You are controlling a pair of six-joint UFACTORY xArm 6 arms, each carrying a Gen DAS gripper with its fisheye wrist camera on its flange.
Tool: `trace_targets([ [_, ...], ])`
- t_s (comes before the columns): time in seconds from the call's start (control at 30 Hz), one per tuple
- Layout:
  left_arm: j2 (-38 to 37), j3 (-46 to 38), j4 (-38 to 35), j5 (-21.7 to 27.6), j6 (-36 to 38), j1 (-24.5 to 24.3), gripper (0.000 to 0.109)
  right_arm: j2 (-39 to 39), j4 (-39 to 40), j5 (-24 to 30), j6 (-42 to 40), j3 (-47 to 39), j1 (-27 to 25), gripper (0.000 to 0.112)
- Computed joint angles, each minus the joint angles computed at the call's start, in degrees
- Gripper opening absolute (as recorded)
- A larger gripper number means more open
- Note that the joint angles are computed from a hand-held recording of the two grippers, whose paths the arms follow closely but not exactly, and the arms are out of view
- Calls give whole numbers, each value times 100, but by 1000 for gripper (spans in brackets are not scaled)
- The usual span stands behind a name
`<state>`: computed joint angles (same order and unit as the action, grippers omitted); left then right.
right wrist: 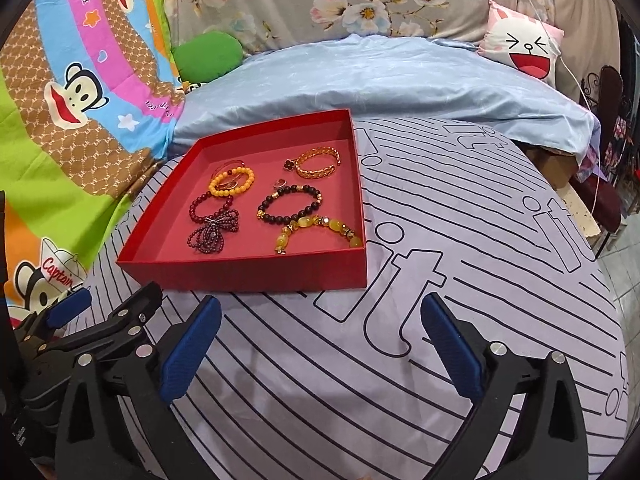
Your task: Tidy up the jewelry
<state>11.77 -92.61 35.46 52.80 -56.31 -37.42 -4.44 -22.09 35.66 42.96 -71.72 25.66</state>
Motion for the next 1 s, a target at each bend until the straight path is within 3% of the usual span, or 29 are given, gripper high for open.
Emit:
trace_targets([
  [0.17,11,-4,32,22,-27,3,93,12,-414,55,211,-47,42,96],
  [1.0,7,12,87,72,-54,15,93,72,-496,261,226,-148,94,96],
])
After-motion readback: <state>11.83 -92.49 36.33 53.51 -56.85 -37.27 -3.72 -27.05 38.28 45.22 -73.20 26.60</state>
